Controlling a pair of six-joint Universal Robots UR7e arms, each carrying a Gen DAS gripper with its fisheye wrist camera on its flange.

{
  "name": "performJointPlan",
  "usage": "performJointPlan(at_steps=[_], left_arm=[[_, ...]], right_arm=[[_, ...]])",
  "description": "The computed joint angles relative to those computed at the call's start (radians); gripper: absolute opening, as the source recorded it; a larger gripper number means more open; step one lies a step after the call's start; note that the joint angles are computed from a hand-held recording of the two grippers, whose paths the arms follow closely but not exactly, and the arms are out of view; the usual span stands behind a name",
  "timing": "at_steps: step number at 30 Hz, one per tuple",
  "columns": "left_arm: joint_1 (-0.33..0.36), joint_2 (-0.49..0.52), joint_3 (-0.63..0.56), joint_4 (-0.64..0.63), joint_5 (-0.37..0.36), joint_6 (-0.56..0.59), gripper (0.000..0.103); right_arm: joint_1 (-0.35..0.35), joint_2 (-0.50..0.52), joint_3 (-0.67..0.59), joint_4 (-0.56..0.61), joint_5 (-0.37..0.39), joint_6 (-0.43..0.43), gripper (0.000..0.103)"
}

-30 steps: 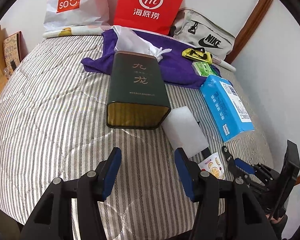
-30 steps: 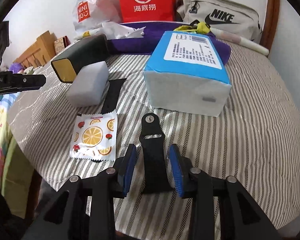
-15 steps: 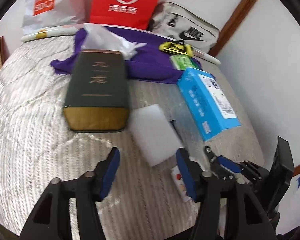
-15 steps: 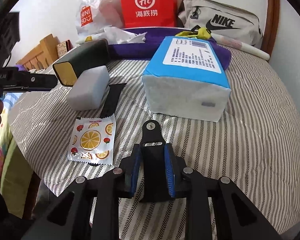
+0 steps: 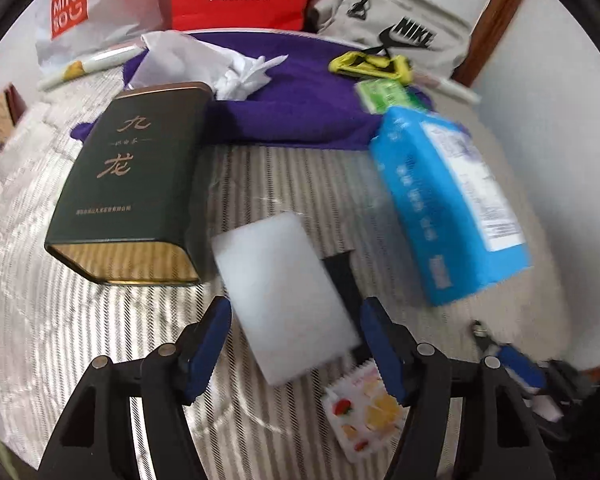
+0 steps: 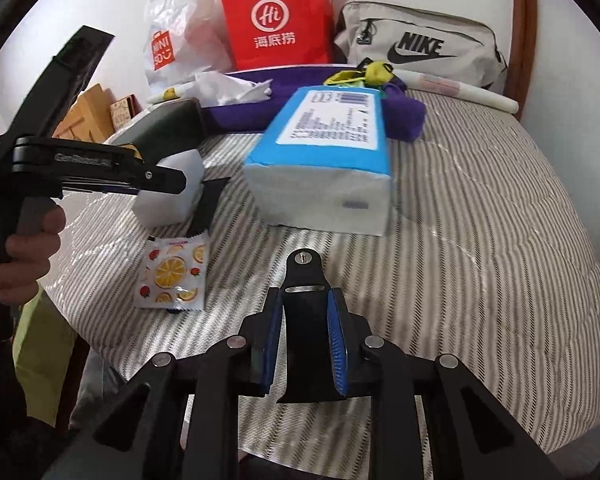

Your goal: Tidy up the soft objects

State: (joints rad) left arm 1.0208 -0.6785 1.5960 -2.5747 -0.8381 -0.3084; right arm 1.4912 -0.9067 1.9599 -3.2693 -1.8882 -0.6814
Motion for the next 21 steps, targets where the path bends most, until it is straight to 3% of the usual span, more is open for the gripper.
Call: performJointPlan(at_steps=[1, 7, 21], left_arm=[[-0.001, 0.01, -0.007, 0.017, 0.019, -0.003, 0.065], [0.011, -0.025, 0.056, -0.099, -0.048, 0.036, 0.058], [-0.011, -0.159, 0.222, -0.225, -0.117, 0.05, 0.057]], right_arm=[[-0.001, 0.0, -0.002, 0.003, -0.004, 0.004, 0.023], [-0.002, -0.003, 0.004, -0.013, -0.008, 0.004, 0.023], [0.019, -0.032, 0.022, 0.01, -0.007, 0.021, 0.023]])
